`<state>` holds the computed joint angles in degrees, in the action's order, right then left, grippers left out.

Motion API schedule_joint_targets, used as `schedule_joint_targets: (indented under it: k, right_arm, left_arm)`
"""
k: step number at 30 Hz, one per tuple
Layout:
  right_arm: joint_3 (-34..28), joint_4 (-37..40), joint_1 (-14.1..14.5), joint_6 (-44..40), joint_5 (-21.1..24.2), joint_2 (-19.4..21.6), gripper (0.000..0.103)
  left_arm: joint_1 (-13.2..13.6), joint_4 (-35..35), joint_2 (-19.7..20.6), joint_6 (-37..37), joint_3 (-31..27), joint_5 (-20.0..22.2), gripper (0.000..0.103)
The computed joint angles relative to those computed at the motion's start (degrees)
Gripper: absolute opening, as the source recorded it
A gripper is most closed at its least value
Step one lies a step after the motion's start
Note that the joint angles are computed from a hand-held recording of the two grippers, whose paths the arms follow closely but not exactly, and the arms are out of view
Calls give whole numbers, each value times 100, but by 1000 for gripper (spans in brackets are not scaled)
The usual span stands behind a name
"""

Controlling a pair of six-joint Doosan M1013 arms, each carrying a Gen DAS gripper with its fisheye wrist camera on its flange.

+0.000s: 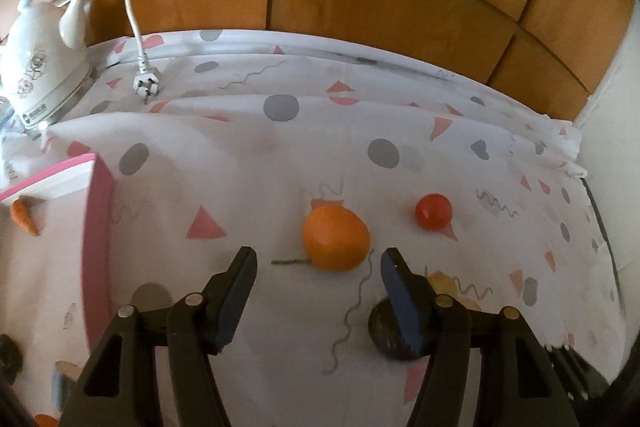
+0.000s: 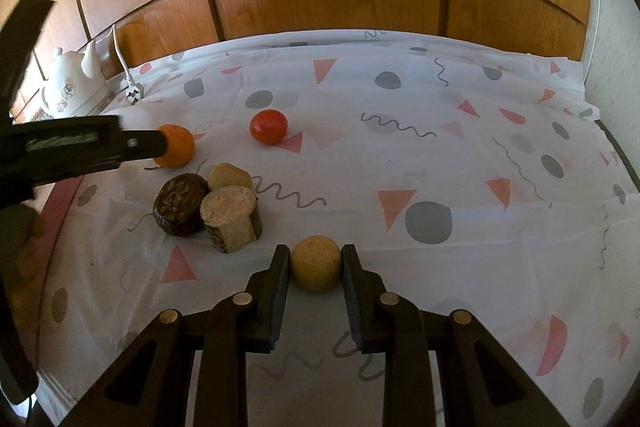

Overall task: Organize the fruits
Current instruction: 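Grasp the large orange with the left tool while the right tool holds the potato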

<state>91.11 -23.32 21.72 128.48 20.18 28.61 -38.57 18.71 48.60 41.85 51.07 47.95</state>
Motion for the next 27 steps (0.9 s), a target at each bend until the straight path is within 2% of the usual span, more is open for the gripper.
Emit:
schedule_joint_targets:
  k: [6,8,9,15,27]
  right_arm:
    - [15,47,-11,-27,-58,0,26]
    - [20,50,-11,-29,-69,-2,26]
    - [20,50,-11,-29,-69,-2,26]
    - [39,116,-25,-77,-127,-7,26]
    - [36,444,-58,-355,-159,-4,26]
  left_arm:
    - [-10,148,279,75,-446,269,64]
    - [25,-64,332,230,-492,266,43]
    - [58,-293,312,387,-426,133,40]
    - [11,-123,-7,111,168,-252,38]
    - [-311,331,-743,-33,1535,-900,38]
